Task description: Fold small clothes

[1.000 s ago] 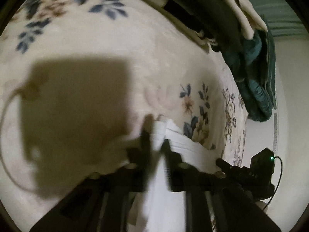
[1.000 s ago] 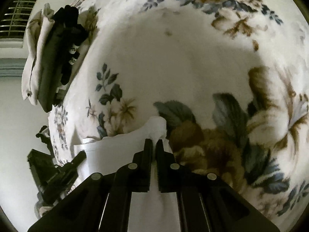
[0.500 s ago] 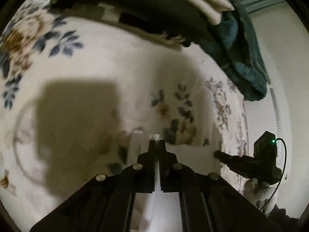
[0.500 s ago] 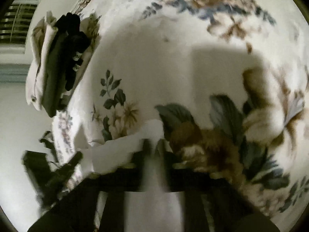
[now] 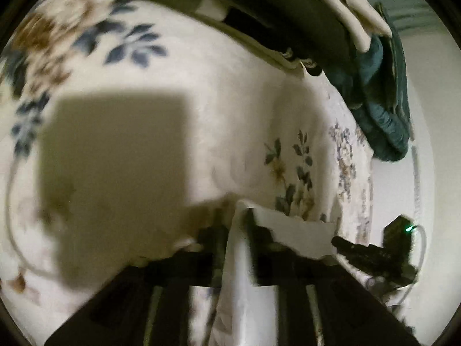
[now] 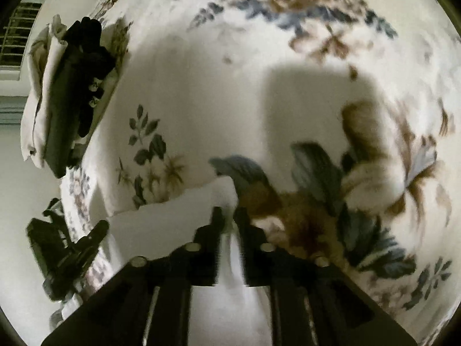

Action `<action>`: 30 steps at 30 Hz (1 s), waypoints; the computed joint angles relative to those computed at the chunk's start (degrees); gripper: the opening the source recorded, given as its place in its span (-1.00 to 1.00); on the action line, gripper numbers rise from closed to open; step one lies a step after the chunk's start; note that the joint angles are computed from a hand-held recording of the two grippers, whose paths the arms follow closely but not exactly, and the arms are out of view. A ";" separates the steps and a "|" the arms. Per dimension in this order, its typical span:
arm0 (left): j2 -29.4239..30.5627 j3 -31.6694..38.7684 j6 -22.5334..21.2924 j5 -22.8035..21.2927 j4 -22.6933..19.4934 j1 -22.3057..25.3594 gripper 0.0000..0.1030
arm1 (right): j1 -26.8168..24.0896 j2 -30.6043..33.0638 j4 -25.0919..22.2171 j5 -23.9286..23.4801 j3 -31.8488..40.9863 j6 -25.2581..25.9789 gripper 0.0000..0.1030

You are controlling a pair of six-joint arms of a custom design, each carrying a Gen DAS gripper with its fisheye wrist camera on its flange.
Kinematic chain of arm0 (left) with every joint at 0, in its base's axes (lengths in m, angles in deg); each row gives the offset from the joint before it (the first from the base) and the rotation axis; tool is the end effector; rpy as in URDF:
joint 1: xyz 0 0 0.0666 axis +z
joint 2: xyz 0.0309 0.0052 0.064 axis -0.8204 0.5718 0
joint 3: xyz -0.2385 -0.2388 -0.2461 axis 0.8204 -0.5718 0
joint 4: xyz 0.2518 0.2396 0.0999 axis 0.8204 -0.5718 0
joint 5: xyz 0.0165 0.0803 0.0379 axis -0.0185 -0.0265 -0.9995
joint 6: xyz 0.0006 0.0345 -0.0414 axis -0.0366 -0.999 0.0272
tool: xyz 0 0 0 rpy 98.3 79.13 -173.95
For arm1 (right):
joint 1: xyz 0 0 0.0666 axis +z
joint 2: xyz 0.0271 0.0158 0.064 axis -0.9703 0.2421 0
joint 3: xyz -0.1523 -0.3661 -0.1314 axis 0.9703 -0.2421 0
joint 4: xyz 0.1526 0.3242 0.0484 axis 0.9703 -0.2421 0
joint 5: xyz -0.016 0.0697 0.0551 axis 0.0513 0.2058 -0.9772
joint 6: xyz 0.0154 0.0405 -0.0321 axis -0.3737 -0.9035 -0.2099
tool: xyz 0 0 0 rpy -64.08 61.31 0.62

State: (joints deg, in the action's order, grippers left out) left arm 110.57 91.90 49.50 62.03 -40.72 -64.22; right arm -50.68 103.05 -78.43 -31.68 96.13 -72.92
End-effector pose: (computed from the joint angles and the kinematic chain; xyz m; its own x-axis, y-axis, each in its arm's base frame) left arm 0.3065 -0.0672 0.4216 -0.9023 -0.4204 -0.0959 -0.2688 0.7223 -0.6372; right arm 0.3269 0.1697 0.4458 -0.9632 0.2613 0.0627 0.2591 0.8413 0.4744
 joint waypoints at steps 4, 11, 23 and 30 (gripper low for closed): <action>-7.83 -6.76 5.95 7.73 5.87 3.10 0.28 | -4.45 -4.71 3.17 -12.34 -7.88 2.64 0.39; -11.01 -14.58 18.99 11.60 16.56 -5.74 0.28 | -4.63 -8.17 18.53 -31.36 -22.01 -2.76 0.40; -9.30 -11.11 20.59 -1.22 13.80 -14.86 -0.56 | 2.03 -5.10 24.65 -30.52 -20.85 -4.41 -0.46; -11.72 -8.12 21.33 -6.80 10.83 -17.69 -0.71 | 3.09 -3.24 17.57 -28.03 -13.85 1.22 -0.63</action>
State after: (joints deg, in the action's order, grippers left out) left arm 98.84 83.78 70.83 55.23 -29.88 -81.92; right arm -47.58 99.81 -60.86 -59.71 82.28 -71.71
